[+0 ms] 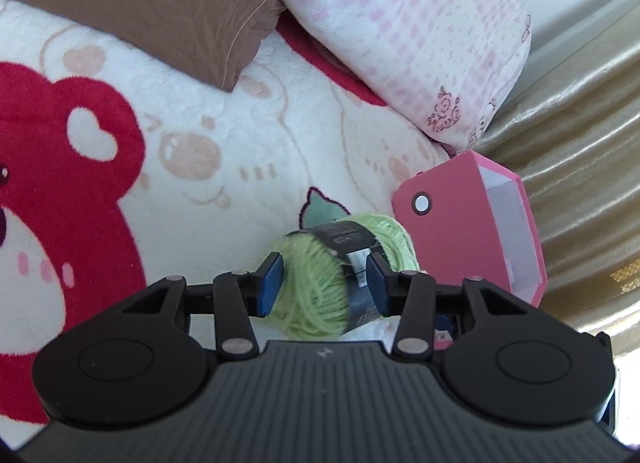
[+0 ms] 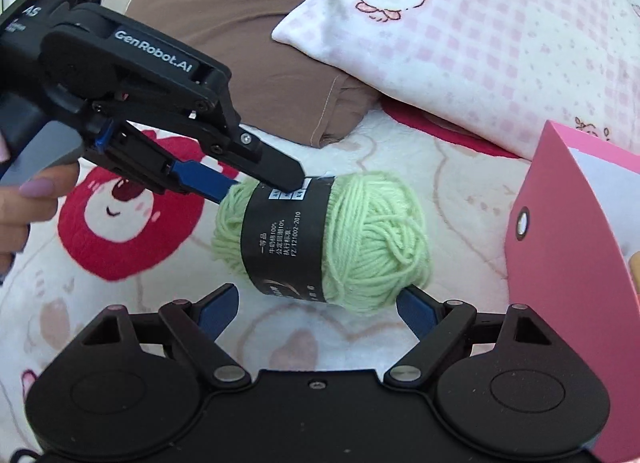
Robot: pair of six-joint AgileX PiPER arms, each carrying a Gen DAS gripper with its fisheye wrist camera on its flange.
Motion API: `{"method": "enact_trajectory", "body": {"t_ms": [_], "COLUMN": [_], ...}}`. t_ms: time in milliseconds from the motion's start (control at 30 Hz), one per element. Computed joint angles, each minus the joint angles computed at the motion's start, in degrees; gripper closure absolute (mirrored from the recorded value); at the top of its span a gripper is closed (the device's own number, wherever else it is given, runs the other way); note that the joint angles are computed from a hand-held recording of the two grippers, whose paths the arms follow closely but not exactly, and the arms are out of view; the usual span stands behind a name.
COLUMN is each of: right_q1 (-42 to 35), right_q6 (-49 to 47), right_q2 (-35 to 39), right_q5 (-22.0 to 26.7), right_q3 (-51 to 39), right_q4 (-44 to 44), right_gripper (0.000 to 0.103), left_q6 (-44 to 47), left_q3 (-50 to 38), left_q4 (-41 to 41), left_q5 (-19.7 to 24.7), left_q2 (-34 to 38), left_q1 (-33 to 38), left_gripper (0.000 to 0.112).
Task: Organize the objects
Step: 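Lift the green yarn ball with the left gripper over the pink box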
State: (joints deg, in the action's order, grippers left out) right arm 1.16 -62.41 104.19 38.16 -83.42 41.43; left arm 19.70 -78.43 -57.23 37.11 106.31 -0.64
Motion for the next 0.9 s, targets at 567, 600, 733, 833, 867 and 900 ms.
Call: {"method": "enact_trajectory", "body": {"t_ms": [567,600,733,833,867,900], "right_q1": [1.25,1.53,2.11,1.92,1.92,1.81], "right_q6": [3.82,3.35,4.98,6.2,6.61,6.98], "right_q2": [8.15,7.77,5.6,2.92,1.9,0.9], "right_q5": [-1.33,-1.66,-1.8,-0.05,0.46,1.14], "right_q3": [-7.89,-7.36,-5.67,-4.27,-3.71,-3.23], "right_q4": [0.58,0.49,-1.72,-3.52,-4.36,-4.95], "right_gripper": [0.008,0.008,0.01,0.01,0.01,0.01], "left_q6": [0.95,2.43,9.46,7.97,7.44,7.01], "left_q3": [6.27,6.71,9.48,11.13,11.74,12.62], "left_q4": [-5.95,-7.5,-15.06,-12.99,-12.69,-12.65], "left_q5": [-8.84,-8.6,-6.94,-6.83,-6.49,-5.99], "left_q2": [-1.77,-1.99,-3.91,-6.6,-7.49,-8.74], "left_q1": [-2.86,-2.8,-2.61,-3.38,-3.45,-3.48], "left_gripper": [0.08,0.08,0.079,0.08,0.08,0.08]}}
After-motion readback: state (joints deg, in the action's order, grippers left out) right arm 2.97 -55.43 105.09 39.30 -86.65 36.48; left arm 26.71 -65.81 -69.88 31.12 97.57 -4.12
